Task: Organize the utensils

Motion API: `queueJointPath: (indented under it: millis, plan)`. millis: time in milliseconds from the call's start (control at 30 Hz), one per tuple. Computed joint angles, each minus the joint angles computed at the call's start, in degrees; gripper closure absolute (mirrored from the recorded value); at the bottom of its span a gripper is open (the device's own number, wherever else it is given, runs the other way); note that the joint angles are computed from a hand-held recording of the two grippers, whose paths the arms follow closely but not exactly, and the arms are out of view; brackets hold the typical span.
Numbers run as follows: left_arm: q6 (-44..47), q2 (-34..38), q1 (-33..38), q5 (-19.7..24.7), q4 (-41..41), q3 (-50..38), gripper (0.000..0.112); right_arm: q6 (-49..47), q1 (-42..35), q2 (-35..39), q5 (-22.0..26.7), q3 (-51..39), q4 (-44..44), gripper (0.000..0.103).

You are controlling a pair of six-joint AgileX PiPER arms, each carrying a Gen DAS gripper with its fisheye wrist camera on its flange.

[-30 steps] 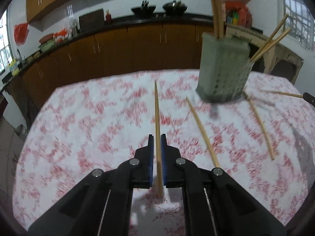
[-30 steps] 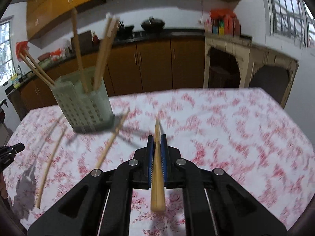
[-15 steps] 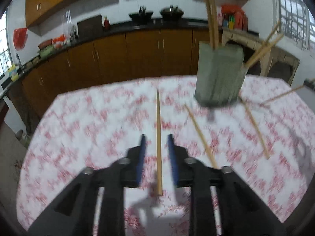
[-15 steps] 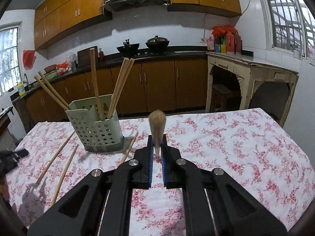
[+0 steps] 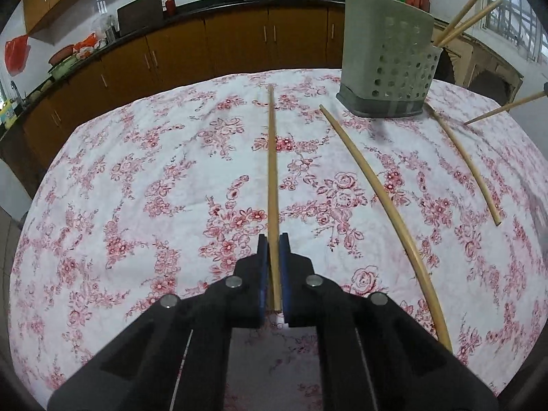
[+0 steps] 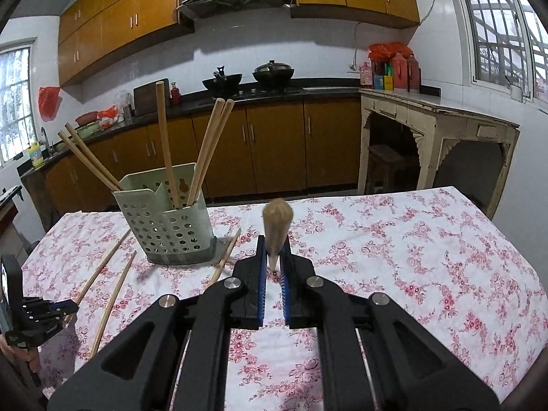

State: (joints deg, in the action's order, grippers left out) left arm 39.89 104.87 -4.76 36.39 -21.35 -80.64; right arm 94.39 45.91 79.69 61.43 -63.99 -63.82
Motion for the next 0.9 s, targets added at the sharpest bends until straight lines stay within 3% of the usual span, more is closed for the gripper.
queueJointPath:
  millis: [200, 533, 900]
  plan:
    - [3.64, -4.78, 1.04, 0.46, -4.48, 0.1, 0.104, 0.26, 0.72, -0.84, 1.25, -0.06, -1.76, 0.095]
    - [8.74, -9.86, 4.71, 4.96, -19.96, -6.24, 0.104, 0.74, 1.89, -1.73, 2.36, -0.77, -3.71, 0.095]
    - [4.54, -10.42, 5.26, 5.8, -21.84, -11.4, 0.104, 1.1, 1.87, -1.58, 1.31, -1.13, -3.73, 0.095]
